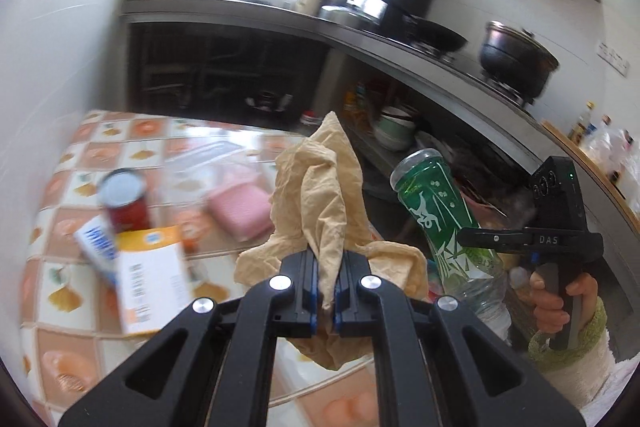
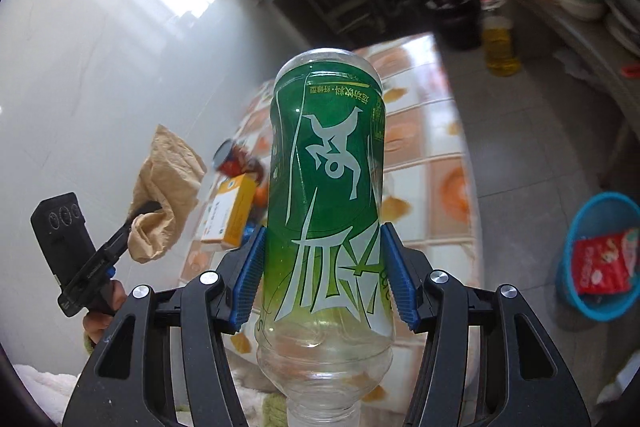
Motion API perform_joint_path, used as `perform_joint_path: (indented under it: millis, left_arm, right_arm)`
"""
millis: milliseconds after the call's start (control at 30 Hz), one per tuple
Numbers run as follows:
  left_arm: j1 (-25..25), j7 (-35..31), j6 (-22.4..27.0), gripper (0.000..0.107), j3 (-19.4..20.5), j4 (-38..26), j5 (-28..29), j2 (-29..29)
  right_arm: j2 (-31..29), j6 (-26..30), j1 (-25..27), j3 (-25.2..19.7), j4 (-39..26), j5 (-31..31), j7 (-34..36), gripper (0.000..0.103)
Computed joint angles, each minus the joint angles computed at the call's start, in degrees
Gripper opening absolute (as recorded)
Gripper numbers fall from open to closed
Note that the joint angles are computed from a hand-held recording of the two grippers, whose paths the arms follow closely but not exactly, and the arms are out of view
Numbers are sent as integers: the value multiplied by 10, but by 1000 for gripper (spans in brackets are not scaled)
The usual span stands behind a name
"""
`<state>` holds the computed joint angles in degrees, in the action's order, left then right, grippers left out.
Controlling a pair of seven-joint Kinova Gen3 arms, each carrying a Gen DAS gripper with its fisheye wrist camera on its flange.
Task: Collect trash
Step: 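Carry the tan paper and green bottle over the blue wastebasket with both tools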
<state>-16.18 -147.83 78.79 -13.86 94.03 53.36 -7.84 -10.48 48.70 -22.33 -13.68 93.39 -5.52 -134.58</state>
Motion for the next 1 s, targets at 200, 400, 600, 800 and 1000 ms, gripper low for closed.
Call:
perform_joint_path:
  millis: [200, 400, 600, 800, 1000]
  left_arm:
    - [145, 70, -49, 5, 64, -47, -38, 35]
    - [297, 198, -52, 5, 145, -185, -149, 168]
    - [455, 334, -34, 5, 157, -316, -288, 328]
    - [534, 435, 28, 5, 175, -466, -395, 487]
    - [578, 481, 124, 5, 166, -625, -427, 618]
  right_arm:
    - [-124, 36, 70, -15, 90, 34, -100, 53]
    - [-217, 30, 129, 16, 207, 0, -145, 53]
    - [-253, -17, 146, 90, 321, -57, -133, 53]
    - [-214, -96, 136, 189, 410, -113, -64, 53]
    - [-121, -152, 95, 330, 443, -188, 72, 54]
